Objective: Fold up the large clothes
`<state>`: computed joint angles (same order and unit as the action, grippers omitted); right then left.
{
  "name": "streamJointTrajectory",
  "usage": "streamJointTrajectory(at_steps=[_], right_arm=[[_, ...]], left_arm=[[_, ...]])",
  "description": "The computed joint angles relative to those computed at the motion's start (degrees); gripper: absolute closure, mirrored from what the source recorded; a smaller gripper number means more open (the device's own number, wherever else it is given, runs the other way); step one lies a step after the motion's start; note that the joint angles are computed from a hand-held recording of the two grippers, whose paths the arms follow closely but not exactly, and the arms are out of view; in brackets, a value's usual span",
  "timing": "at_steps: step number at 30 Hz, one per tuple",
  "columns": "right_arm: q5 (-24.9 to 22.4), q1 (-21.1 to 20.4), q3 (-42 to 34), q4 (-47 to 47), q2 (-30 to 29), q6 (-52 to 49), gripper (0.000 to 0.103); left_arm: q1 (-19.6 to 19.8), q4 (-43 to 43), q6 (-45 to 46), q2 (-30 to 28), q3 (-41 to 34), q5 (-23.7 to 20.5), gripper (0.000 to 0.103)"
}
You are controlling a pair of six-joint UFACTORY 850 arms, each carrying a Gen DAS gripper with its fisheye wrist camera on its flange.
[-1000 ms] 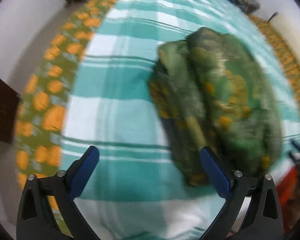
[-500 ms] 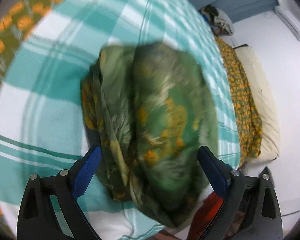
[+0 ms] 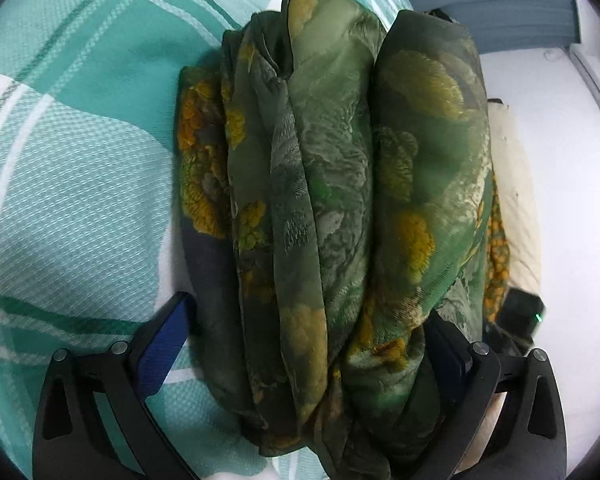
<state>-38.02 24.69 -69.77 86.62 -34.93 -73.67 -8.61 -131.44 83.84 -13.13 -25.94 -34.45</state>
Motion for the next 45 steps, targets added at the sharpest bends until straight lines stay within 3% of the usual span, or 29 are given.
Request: streamJointTrajectory(at_steps=[2, 5, 9, 11, 13, 16, 18, 20, 24, 27, 32, 38, 40, 42, 45], right_arm=[[-6.12, -0.8, -2.97, 1.34, -3.82, 0.97, 0.033], [-11.1, -0.96, -7.05, 2.58, -8.46, 3.01, 0.017], [-15.8, -0.58, -12.43, 1.75, -13.99, 6.99, 0.008], [-15.06, 0.1, -14.01, 0.49, -15.0, 7.68, 0.006], [-11.4, 1.43, -14.65, -2.54, -14.09, 7.59, 0.007], [-2.39, 4.12, -11.95, -4.66, -9.84, 2.68, 0.024], [1.68, 5.39, -9.33, -2.78, -7.07, -2.34, 0.031], [4.78, 6.54, -6.39, 1.18, -4.04, -9.34, 0.037], [4.0, 7.33, -2.84, 10.91, -0.07, -22.06, 0.038], [1.86, 6.74, -5.24, 12.14, -0.78, -23.26, 0.038], [-1.66, 3.97, -16.58, 7.97, -6.9, -17.71, 0.038], [-4.34, 1.79, -36.24, -3.3, -19.56, -0.43, 0.037], [-5.66, 1.42, -42.22, -9.19, -24.16, 7.69, 0.037], [-6.87, 1.33, -46.87, -15.69, -28.3, 16.55, 0.033], [-8.78, 0.13, -45.07, -11.14, -29.04, 16.96, 0.016]], left_arm=[[1.11, 1.76, -0.39, -1.34, -0.66, -1.45, 0.0], [2.32, 3.85, -1.02, -3.53, -2.04, -3.39, 0.0], [2.79, 3.64, -0.64, -6.1, -4.0, -4.21, 0.0], [2.22, 2.42, 0.86, -6.61, -4.77, -3.57, 0.0], [1.14, -0.34, 3.49, -6.76, -4.78, -3.29, 0.0], [-0.57, -1.32, 3.21, -6.28, -6.38, 0.42, 0.003], [-2.73, -6.86, 7.07, -4.12, -6.18, 2.83, 0.023], [-3.9, -11.28, 10.72, -1.67, -5.4, 3.95, 0.032], [-4.6, -15.24, 14.72, 1.81, -5.45, 5.01, 0.036], [-4.02, -16.61, 17.28, 2.55, -8.27, 7.38, 0.036], [-0.72, -9.76, 14.75, -2.4, -18.86, 11.38, 0.036], [3.0, 2.89, 3.45, -14.31, -30.85, 11.48, 0.035], [2.46, 5.27, -1.07, -17.7, -32.47, 12.02, 0.028], [2.31, -0.14, 3.06, -19.75, -32.2, 10.48, 0.012], [1.84, -8.66, 10.54, -18.84, -30.12, 7.82, 0.004]])
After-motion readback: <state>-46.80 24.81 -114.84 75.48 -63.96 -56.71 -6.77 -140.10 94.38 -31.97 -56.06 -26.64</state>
